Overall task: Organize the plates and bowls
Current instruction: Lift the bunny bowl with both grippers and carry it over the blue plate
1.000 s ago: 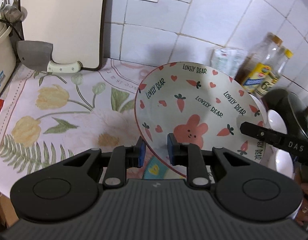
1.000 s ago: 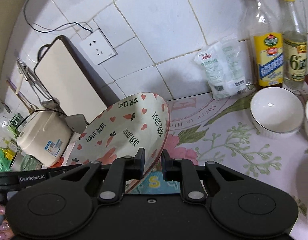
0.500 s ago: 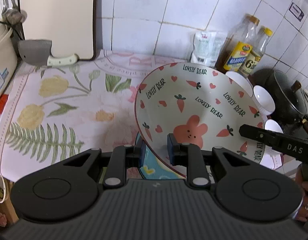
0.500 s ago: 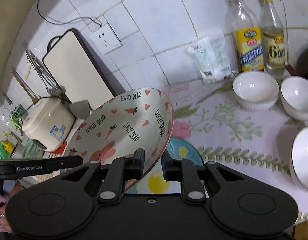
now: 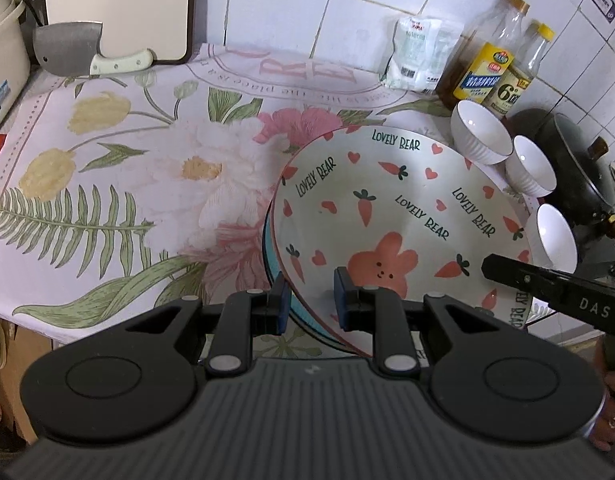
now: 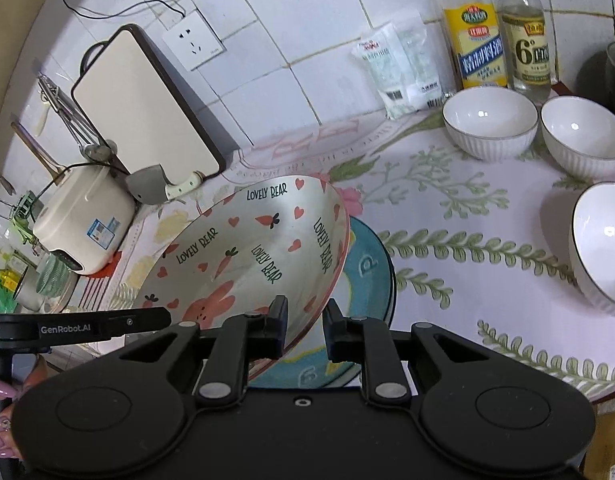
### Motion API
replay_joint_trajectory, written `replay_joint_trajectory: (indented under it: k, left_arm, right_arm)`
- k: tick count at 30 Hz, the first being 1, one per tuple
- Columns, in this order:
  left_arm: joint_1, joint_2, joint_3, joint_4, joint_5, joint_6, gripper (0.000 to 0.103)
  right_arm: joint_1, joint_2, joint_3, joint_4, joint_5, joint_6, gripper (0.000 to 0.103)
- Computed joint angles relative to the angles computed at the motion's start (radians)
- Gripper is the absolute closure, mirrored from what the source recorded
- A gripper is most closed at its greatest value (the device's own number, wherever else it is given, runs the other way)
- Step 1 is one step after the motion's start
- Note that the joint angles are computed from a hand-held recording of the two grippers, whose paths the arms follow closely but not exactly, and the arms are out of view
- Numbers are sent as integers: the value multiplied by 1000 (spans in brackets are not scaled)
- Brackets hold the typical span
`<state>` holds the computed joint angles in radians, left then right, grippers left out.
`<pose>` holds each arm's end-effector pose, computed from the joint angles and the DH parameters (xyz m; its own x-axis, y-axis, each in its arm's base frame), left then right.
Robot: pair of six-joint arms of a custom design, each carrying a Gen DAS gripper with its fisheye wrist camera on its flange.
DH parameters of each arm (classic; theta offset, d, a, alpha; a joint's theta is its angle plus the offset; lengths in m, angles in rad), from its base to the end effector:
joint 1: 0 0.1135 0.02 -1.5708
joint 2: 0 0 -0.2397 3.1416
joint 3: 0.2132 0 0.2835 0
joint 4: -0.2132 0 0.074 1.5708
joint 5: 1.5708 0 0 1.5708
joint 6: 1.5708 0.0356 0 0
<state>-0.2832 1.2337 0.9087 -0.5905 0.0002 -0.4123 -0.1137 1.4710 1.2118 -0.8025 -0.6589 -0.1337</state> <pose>0.2777 -0.0808 0.2212 -0.8095 -0.1817 -0.5583 -0.0489 0.9685 -0.2443 0.3295 -0.0157 0.2498 -0.8322 -0.0110 -0.5543 -0.3206 0.8253 0.4649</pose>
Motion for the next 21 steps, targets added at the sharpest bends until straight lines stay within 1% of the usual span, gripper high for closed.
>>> replay_joint_trajectory:
  k: [9, 21]
  left_arm:
    - [-1, 48, -14, 22, -11, -5, 82]
    - [17, 125, -22, 61, 7, -14, 82]
  right_arm:
    - [15, 27, -15, -18, 28, -20, 79]
    - [44, 53, -35, -7, 84, -15, 79]
